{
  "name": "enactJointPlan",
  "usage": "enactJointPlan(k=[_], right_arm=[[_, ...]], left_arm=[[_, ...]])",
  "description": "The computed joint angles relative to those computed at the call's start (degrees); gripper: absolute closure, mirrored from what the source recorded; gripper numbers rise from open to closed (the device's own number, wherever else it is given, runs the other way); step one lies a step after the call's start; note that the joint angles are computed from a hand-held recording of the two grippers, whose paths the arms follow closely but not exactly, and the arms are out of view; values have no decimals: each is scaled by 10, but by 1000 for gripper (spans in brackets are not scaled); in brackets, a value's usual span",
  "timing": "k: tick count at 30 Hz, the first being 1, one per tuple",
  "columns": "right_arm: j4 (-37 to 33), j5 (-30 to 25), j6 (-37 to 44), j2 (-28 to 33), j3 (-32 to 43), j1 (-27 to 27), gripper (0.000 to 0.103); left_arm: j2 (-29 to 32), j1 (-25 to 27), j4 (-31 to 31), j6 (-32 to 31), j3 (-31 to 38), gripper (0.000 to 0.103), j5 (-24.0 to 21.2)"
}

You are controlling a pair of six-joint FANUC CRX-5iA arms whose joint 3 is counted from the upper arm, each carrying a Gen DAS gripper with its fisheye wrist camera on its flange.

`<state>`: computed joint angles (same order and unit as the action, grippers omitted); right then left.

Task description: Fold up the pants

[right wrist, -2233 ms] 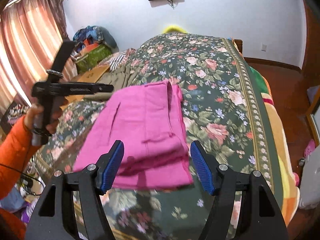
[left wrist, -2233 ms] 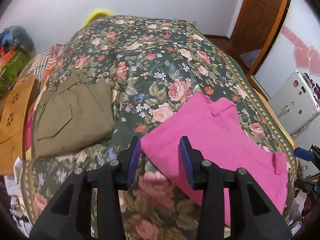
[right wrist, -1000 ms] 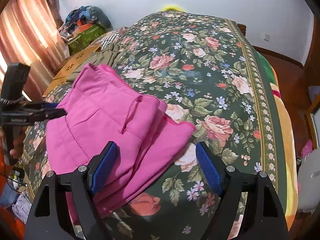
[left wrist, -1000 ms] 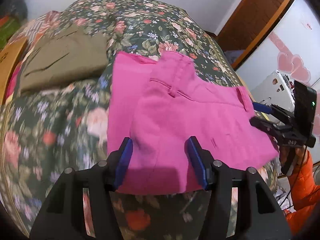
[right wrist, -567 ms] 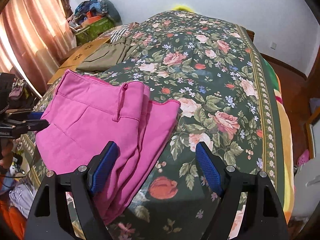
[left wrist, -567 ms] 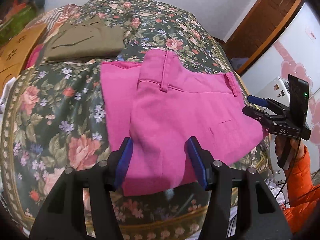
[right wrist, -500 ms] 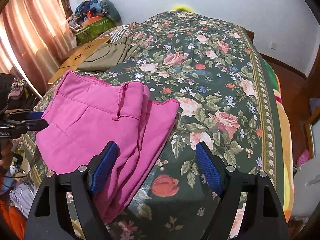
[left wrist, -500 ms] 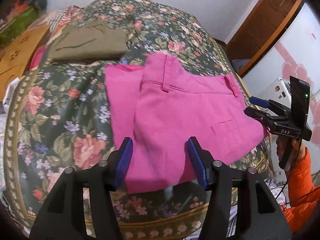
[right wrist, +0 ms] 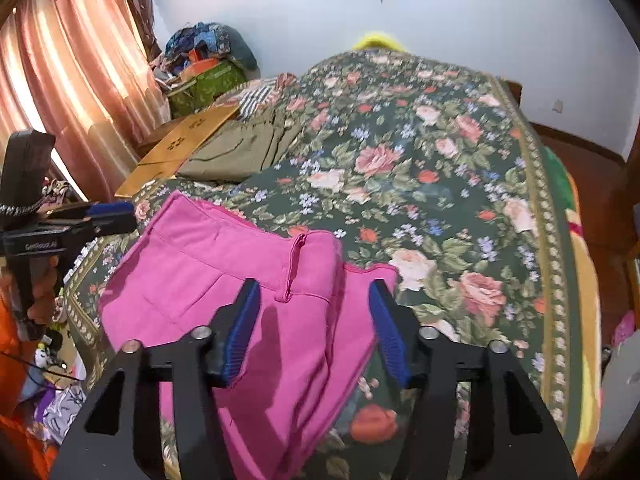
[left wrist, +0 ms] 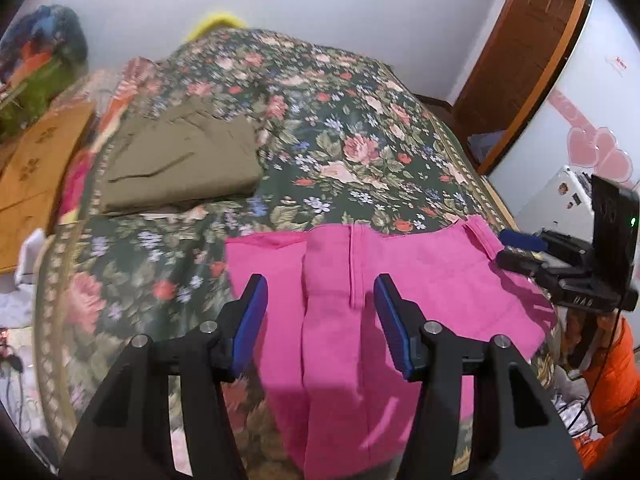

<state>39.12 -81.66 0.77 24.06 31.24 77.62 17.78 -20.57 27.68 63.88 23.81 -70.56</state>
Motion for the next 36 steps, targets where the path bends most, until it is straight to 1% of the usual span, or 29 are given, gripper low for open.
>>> enactJointPlan(k=[2,4,5,7,11,13,18,23,25,27,29,30,31,32,33,35,36], right_arm=[[-13,14,0,-2,-7,-7,63],[-16,46,-12,-14,-33,-10,75],[-11,54,-19,-18,-41,-10,75],[-1,60,-26,-20,-49,-8,77],[18,73,-31,-26,-57,-9,82],[31,78,-30,-28,-58,-8,86],[63,73,-15,-15,-40,-9,91],[69,63,-7,-10,-41,-16,91],[62,65,-13,-13,-50,-21,91],[51,64,-14,-12,-51,-26,91],[37,65,-12,-12,-52,-30,91],[34,63,-11,-11,-51,-31,90],[29,58,-5,-9,-46,-31,88],[25,50,1,-6,-39,-31,87],[22,43,5,-3,-33,-31,82],[18,34,10,-2,-27,-30,78],[18,26,13,1,-21,-29,73]], left_arm=[[19,-2,-7,19,20,53,-12],[23,-1,4,22,14,57,-7],[24,0,11,20,10,59,-6],[27,0,23,16,5,71,-7],[25,-7,13,18,3,74,1],[22,-8,10,17,1,75,8],[18,-12,5,16,10,79,21],[32,-12,8,18,32,79,30],[48,-16,-2,29,51,79,23],[70,-21,-25,50,77,77,7],[81,-21,-33,60,87,74,-3],[82,-20,-35,63,88,69,-4],[82,-19,-35,66,87,63,-4],[79,-16,-37,69,87,59,-3],[73,-12,-37,70,83,57,3],[59,-5,-36,66,73,56,12],[51,1,-29,60,67,53,13]])
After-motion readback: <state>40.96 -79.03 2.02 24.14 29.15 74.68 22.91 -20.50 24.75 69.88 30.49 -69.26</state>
